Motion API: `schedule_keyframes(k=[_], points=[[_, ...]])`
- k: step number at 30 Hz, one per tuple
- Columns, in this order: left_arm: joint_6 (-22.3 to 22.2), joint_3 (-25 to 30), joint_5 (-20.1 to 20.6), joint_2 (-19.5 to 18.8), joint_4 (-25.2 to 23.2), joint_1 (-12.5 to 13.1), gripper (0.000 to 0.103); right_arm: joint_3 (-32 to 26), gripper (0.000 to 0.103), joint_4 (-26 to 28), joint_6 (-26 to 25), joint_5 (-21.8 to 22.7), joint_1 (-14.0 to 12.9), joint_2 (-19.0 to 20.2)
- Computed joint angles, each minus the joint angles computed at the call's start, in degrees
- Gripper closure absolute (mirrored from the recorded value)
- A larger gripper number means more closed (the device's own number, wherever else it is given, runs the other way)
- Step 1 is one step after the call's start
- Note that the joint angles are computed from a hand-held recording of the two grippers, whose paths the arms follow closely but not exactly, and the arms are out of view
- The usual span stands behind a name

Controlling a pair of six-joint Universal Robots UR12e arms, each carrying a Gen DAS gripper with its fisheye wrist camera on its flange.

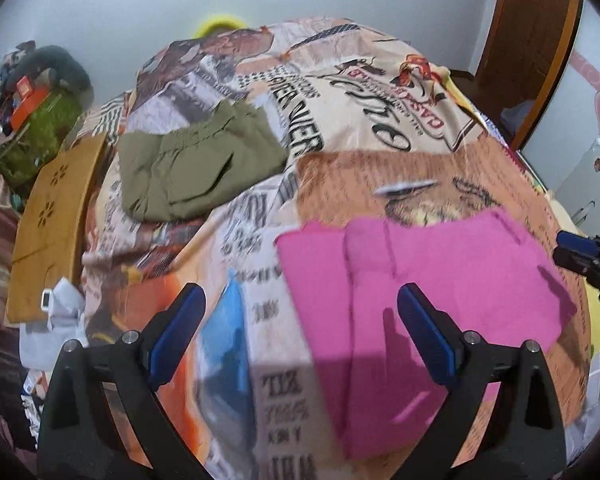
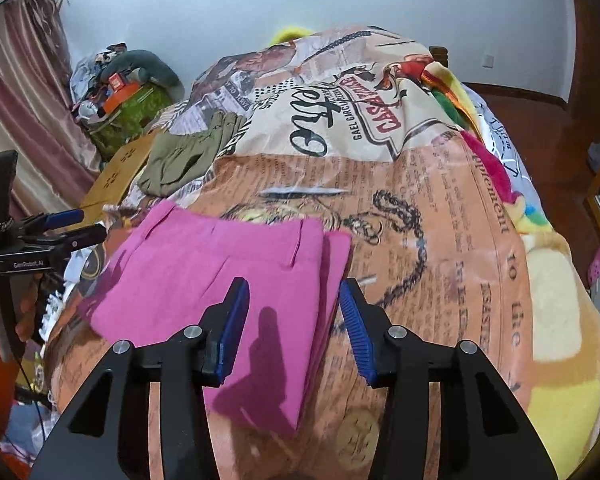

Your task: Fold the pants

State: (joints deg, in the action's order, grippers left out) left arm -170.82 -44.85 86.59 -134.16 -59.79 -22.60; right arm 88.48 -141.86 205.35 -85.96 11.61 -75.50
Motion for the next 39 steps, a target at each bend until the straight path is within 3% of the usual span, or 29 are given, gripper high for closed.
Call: schedule_keyframes(k=[5,10,16,18,21,23,27,33,39], points=[[0.6,5.2,-1.3,-3.2,-3.1,-0.8,0.006,-1.5,0.057,1.2,-0.4,1.3,-1.0,1.5],[3.4,9.7,-2.7,-6.0,-7.7,-1.5,0.017,-2.8,0.057,2.9,-1.7,4.3,-1.9,2.9],[4.6,11.4,-3.2,-7.6,-11.5,-1.9,0.020,-4.4,0.057,5.4,-4.9,8.7,-2.4,4.8],[3.9,10.7,-4.2,-7.4,-10.9,-1.7,0.020,-4.2,0.064,4.3,-5.7,8.8,-2.4,5.0],[2.9,9.7,-4.7,-7.0,-9.4,-1.4,0.024,-4.0,0.070,3.2,-7.0,6.5,-1.7,5.0],[2.1,9.0,-5.9,-6.7,-8.7,-1.1,0.030,-3.8,0.080,2.8,-7.2,4.6,-1.4,4.9],[0.9,7.6,-6.5,-6.1,-6.6,-0.9,0.047,-3.4,0.087,1.5,-6.7,3.4,-1.3,4.8],[-1.3,6.6,-5.8,-5.8,-5.1,-0.8,0.048,-4.2,0.091,2.3,-9.0,-0.7,-0.3,5.3],[-1.4,6.0,-4.4,-5.2,-4.9,-1.1,0.048,-4.7,0.091,3.7,-9.9,-2.0,0.0,5.2]])
